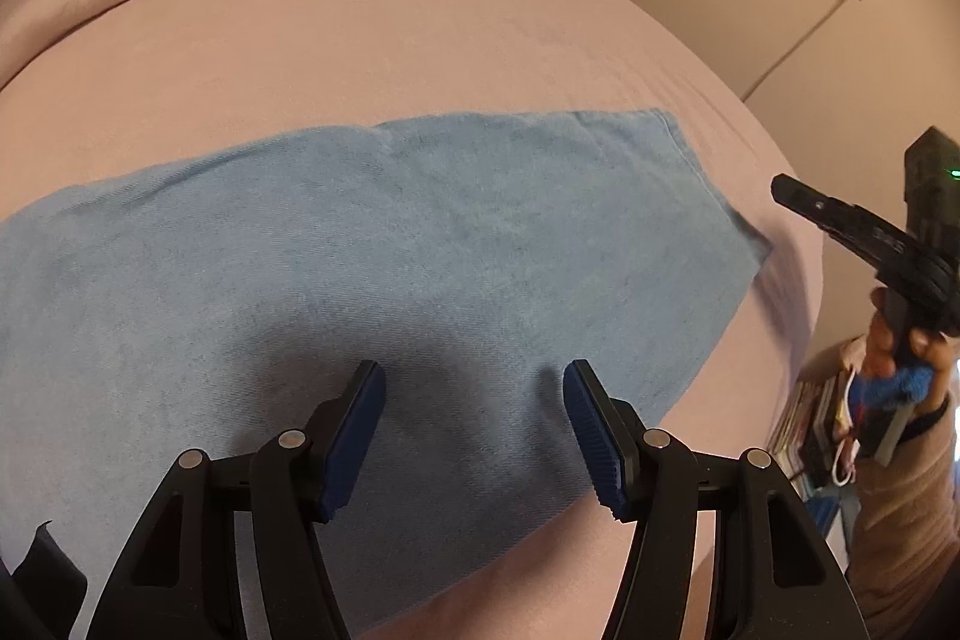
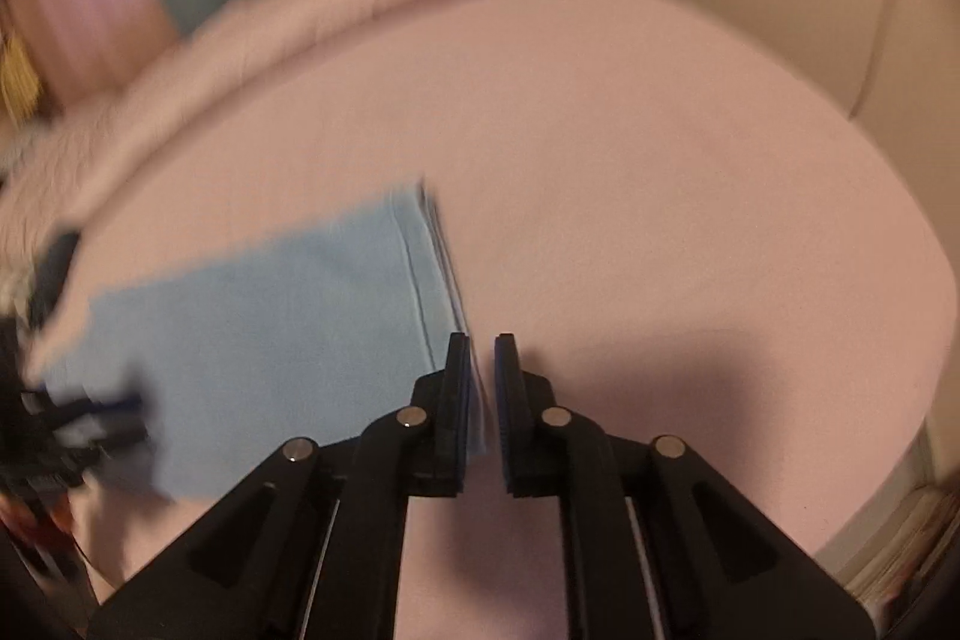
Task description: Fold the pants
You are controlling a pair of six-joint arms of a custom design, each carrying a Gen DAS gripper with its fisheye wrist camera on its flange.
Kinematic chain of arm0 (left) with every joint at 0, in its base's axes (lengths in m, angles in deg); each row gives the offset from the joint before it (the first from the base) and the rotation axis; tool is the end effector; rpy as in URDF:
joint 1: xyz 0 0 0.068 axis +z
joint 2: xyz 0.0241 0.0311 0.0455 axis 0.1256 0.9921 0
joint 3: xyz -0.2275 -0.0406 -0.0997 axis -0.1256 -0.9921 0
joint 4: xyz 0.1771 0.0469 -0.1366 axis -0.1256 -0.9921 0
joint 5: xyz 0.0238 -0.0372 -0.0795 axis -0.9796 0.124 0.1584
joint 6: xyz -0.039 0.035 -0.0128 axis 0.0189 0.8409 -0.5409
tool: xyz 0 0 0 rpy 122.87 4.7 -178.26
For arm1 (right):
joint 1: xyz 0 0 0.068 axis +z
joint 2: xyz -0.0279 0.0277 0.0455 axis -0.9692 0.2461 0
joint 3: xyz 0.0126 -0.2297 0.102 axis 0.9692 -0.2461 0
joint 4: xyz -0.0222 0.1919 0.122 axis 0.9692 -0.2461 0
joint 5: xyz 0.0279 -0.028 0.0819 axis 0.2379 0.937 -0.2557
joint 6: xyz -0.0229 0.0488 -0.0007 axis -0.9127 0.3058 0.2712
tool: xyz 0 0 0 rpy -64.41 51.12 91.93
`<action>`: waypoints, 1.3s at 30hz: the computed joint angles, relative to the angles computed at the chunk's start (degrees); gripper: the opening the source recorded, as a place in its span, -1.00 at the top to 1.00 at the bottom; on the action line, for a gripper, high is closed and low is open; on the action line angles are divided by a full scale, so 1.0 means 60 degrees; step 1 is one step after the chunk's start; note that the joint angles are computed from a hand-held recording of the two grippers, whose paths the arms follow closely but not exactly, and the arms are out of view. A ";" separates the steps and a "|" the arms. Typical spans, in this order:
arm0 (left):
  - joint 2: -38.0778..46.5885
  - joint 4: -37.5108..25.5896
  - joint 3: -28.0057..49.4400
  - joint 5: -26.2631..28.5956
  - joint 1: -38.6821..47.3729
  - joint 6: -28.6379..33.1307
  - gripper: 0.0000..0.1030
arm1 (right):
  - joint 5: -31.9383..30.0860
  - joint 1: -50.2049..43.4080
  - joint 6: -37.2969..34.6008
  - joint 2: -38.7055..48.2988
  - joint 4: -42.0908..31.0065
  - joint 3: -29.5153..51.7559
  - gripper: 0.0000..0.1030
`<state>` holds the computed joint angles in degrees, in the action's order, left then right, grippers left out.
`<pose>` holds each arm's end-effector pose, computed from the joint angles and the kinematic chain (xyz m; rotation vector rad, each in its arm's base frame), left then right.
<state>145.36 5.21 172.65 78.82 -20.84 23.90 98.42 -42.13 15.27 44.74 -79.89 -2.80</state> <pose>0.3474 -0.2004 0.1791 0.9416 2.5784 -0.6270 0.1856 0.1054 0.2056 0.5915 2.3053 0.1854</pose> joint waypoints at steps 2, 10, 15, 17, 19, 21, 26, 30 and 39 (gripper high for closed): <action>-0.0047 0.0163 -0.0170 -0.0178 -0.0103 0.0087 -0.19 | -0.0329 0.0334 -0.0295 0.0392 0.0509 0.0058 0.77; -0.0462 0.0401 -0.0736 -0.0050 0.0047 0.0495 -0.19 | -0.1322 0.0114 0.0303 0.0945 0.1457 -0.0713 0.70; -0.0809 0.0499 -0.0977 0.1454 0.1080 -0.0363 -0.19 | -0.0032 0.1228 0.2878 -0.2333 0.1549 -0.2666 0.14; -0.0747 0.0550 -0.0969 0.1810 0.1357 -0.0741 -0.19 | 0.0058 0.1509 0.3874 -0.2939 0.1748 -0.3440 0.13; -0.0652 0.0639 -0.0970 0.1988 0.1504 -0.1037 -0.20 | -0.0078 0.1609 0.4466 -0.3031 0.2437 -0.4071 0.13; -0.0518 0.0670 -0.0975 0.2247 0.1691 -0.1280 -0.20 | -0.0025 0.1723 0.4848 -0.2513 0.3158 -0.4324 0.13; -0.0163 0.0566 -0.0989 0.2768 0.2028 -0.1663 -0.20 | 0.1015 0.2292 0.5682 -0.0603 0.4344 -0.3895 0.18; -0.0007 0.0417 -0.1022 0.3335 0.2428 -0.1696 -0.20 | 0.1373 0.2386 0.5727 0.0084 0.3377 -0.3003 0.42; 0.0290 0.0111 -0.0913 0.4408 0.3020 -0.1755 -0.25 | 0.2260 0.2731 0.3442 0.0726 0.0530 0.0036 0.73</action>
<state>147.10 5.88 167.17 105.27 -2.72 13.37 111.98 -25.74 35.92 49.09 -76.71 -2.59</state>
